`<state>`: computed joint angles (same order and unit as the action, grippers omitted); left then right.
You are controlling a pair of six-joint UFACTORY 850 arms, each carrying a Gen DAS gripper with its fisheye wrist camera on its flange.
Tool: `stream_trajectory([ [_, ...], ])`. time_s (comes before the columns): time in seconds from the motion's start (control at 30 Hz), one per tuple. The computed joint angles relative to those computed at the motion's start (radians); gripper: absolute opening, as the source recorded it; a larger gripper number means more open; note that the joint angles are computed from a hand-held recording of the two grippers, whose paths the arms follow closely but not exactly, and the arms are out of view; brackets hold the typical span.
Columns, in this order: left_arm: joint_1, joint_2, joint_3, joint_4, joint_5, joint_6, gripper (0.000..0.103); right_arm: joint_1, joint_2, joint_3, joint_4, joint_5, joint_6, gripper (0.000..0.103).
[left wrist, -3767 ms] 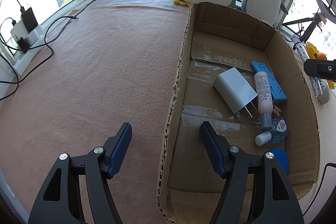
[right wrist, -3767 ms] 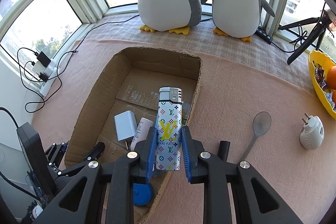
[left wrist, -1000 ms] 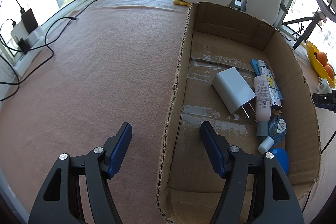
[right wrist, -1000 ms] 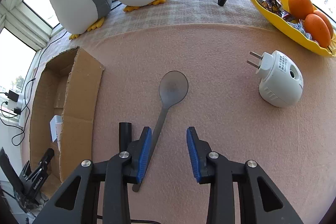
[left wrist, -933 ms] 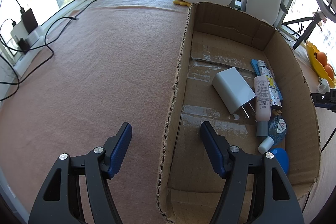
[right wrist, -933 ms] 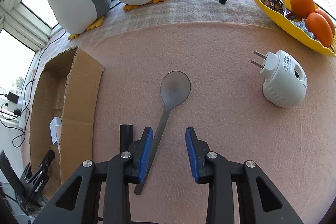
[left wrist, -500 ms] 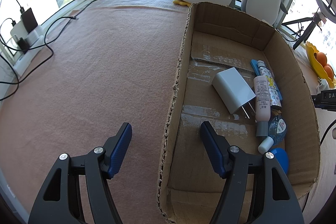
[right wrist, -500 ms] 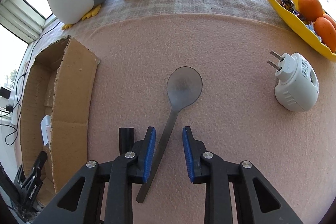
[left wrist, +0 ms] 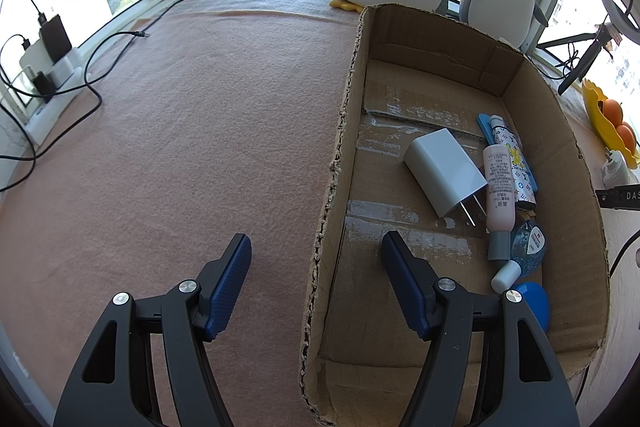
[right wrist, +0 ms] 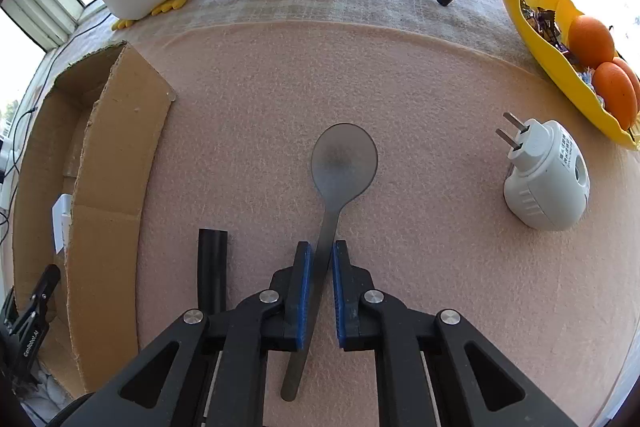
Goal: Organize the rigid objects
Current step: 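Move the right tool to the grey spoon and close on its handle, then carry the grey spoon with the right tool into the box and release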
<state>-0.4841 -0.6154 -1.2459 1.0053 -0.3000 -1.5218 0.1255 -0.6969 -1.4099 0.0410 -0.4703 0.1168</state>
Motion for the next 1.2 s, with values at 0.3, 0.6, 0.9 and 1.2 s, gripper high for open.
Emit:
stream_trajectory([
  [0.3,0.000,0.000,0.000,0.000,0.000,0.000,0.069,-0.021,0.027,0.036,0.056,0.032,-0.050,0.007],
  [0.6,0.000,0.000,0.000,0.000,0.000,0.000,0.069,-0.020,0.070,0.057,0.074,0.065,-0.078,0.007],
  [0.9,0.001,0.001,0.001,0.000,0.002,-0.001,0.069,0.020,0.096,0.039,0.124,0.110,-0.120,0.007],
  [1.2,0.000,0.000,0.000,-0.001,0.002,-0.002,0.069,0.084,0.112,0.013,0.128,0.168,-0.149,0.007],
])
